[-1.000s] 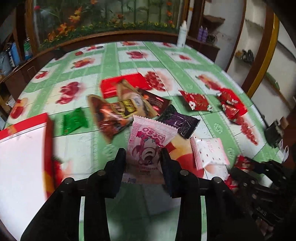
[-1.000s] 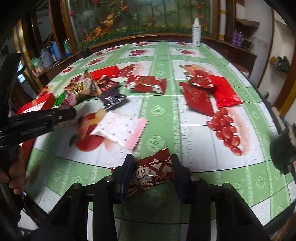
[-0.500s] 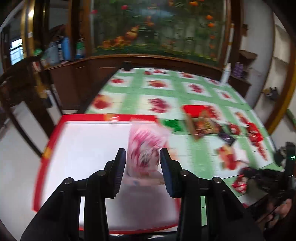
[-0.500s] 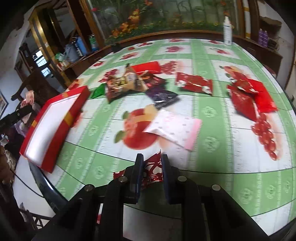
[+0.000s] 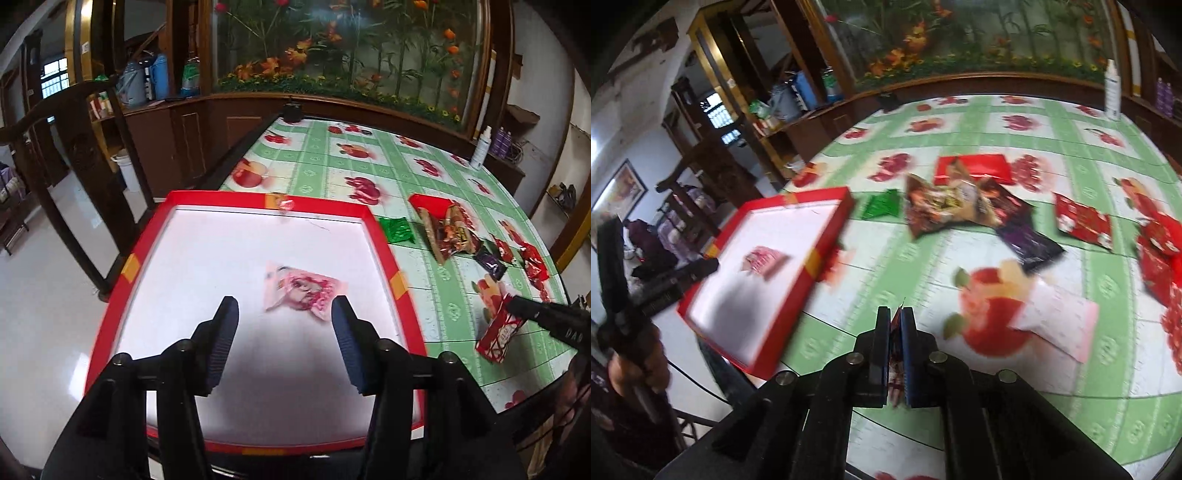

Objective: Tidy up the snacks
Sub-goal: 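Grasp the pink Otso packet with the left gripper and drop it into the white tray, then drop the red candy packet from the right gripper into the tray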

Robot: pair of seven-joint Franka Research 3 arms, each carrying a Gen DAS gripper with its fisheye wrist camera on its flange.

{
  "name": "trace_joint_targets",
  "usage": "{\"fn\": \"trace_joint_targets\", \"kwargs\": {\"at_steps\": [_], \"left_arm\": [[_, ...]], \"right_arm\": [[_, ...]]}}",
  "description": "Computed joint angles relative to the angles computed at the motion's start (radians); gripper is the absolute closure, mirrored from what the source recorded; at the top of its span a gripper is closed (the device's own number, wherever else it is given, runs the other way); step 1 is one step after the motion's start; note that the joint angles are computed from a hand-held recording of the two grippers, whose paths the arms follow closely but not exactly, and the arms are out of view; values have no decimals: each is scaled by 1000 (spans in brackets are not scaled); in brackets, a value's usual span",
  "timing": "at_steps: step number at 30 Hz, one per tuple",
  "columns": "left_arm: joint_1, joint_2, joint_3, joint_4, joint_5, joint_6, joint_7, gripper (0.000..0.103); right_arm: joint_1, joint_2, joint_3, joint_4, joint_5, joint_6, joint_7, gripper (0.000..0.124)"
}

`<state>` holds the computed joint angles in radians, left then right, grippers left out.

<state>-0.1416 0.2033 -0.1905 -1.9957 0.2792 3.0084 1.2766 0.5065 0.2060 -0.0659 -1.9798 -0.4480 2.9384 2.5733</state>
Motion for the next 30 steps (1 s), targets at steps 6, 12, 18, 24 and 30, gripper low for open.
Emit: {"fn": "trace_joint_targets", "kwargs": {"at_steps": [6, 12, 18, 24, 30], "left_arm": [[-10, -21, 37, -31, 59, 40, -64, 46], [-11, -33, 39, -45, 92, 45, -93, 44], [-17, -43, 55, -51, 128, 39, -140, 44], [-6, -38, 31, -44, 125, 17, -129, 37], [-1, -19, -49, -26, 19, -12, 16, 37]], "right_arm": [[-13, 75, 45, 130, 125, 6, -161, 123], [-9, 212, 95, 354, 272, 0, -371, 123], [-66, 353, 224, 555, 451, -15, -588, 117], [28, 309, 75, 450, 510, 66, -533, 84], [228, 164, -223, 167, 396, 135, -303, 84]]}}
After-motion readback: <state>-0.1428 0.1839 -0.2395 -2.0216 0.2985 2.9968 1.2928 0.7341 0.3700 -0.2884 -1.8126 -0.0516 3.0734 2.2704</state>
